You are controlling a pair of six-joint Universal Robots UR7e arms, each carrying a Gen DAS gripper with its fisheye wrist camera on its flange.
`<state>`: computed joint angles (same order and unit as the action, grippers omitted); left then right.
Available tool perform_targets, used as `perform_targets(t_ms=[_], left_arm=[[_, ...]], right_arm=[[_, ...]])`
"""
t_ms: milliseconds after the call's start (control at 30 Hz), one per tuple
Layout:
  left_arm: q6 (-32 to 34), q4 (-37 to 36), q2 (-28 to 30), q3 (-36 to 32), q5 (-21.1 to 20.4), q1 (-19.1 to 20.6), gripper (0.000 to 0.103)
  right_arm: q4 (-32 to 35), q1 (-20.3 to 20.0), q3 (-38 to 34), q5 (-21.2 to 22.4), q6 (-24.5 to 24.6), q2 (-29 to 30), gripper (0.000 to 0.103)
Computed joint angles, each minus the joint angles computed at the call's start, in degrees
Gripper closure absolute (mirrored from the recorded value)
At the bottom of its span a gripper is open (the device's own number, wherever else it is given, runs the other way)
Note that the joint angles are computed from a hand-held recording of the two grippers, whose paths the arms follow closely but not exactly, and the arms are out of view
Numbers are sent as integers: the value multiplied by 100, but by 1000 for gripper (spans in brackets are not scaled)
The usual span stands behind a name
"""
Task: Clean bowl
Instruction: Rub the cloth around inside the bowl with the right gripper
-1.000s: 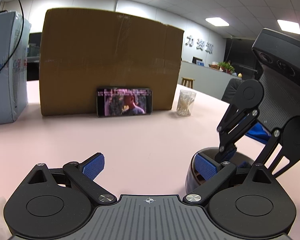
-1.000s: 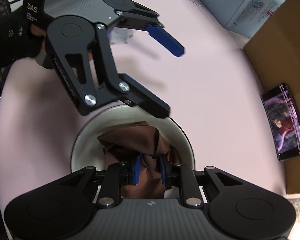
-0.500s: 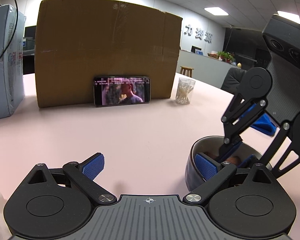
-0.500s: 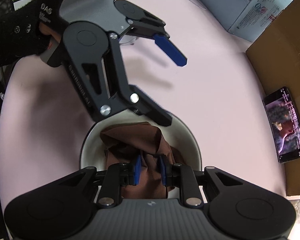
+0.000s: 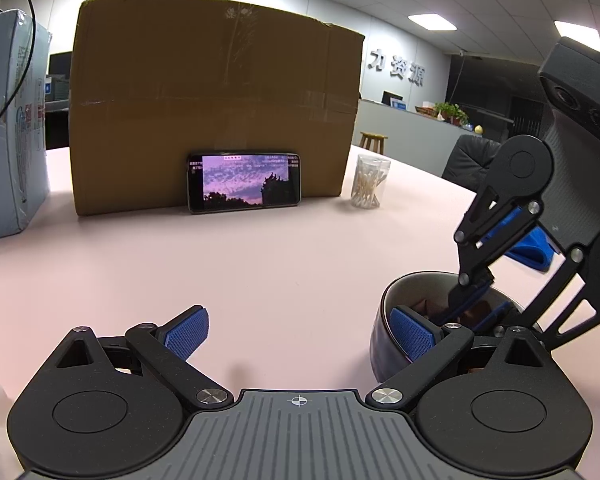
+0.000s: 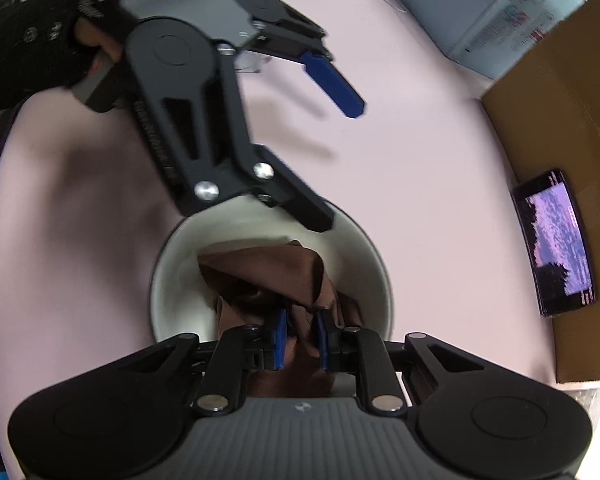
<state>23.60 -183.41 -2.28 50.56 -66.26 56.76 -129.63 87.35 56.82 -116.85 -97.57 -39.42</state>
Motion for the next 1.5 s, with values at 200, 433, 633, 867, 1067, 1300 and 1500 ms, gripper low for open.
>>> perform_targets(t_ms=[200, 433, 633, 867, 1067, 1300, 1500], left_arm=[[5, 50, 8, -27, -8, 3, 4], [23, 144, 37, -153, -42, 44, 4], [31, 167, 61, -204, -52, 57, 4], [28, 170, 70, -215, -34, 56, 4], [23, 156, 62, -192, -31, 45, 4], [24, 102, 50, -130, -18, 25, 4], [7, 95, 36, -101, -28, 26, 4]], right_arm=[[-103, -8, 77, 145, -153, -38, 82], [79, -16, 15, 458, -156, -149, 73], [382, 53, -79, 374, -118, -94, 72], [533, 103, -615, 194, 249, 362, 74], [174, 138, -433, -81, 129, 314, 80], [341, 161, -301, -184, 163, 187, 85], [235, 223, -188, -77, 85, 88, 78]])
